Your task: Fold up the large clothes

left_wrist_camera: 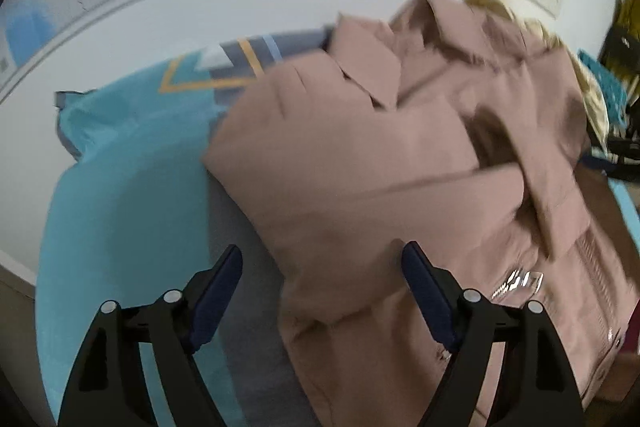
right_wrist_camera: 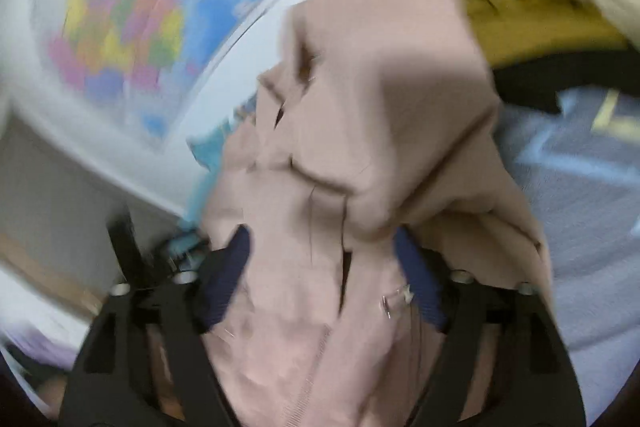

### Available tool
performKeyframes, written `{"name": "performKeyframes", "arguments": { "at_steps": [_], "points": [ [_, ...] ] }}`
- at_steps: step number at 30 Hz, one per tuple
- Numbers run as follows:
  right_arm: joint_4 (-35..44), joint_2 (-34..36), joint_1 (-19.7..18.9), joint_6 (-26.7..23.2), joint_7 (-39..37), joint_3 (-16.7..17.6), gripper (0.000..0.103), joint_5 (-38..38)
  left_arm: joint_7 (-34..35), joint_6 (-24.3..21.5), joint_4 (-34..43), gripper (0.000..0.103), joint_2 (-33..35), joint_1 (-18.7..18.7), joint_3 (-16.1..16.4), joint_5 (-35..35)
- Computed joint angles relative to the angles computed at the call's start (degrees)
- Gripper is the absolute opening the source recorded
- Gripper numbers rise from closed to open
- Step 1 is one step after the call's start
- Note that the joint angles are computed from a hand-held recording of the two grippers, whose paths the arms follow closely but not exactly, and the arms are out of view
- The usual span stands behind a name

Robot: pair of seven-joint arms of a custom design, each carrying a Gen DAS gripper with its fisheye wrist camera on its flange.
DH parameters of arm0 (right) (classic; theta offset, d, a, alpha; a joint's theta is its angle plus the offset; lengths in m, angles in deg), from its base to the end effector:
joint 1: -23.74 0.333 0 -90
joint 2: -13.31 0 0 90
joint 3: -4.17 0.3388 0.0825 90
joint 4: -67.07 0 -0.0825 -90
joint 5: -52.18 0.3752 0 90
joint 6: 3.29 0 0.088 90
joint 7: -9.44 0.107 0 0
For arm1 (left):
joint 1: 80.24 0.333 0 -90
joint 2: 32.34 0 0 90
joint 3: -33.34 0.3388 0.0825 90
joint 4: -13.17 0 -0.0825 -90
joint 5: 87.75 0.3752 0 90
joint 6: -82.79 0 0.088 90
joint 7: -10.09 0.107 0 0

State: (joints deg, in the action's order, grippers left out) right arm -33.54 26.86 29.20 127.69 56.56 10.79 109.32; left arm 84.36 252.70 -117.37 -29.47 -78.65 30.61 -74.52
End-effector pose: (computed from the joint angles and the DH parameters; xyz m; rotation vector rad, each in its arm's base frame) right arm 0.6378 0.1496 0.4989 -1.8633 1.2713 0.2379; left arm 0.5613 -0.0264 0.4344 -1.8852 1.8087 -0.6004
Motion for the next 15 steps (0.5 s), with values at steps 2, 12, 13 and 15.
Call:
{"name": "performKeyframes", "arguments": {
  "at_steps": [2,12,13,15],
  "points": [
    [-5.59,-4.85,2.55,6.05,-7.05,0.7,0.09,-4.21,1.25,0.59,-0.29,0.076,0.22,0.14,-0.23,-1.11],
    [-19.16,-5.18,16.07,36.92,-0.24,-1.24,0.069,-49.4,-0.05,4.81,-3.55,0.021,-0.88,-1.15,0.53,1.57],
    [-17.46,-4.79,14.32,33.58,0.04,0.09,0.057,-48.15,0.07,5.39,-4.62,0.017,-1.66,-0.92,0.39,1.59],
    [-12.03,-3.86,8.4,24.43,-6.74,5.12,0.013,-34.09,3.76,6.83,-6.96,0.015,-3.26,-0.3,-0.42,-1.56]
  ]
}}
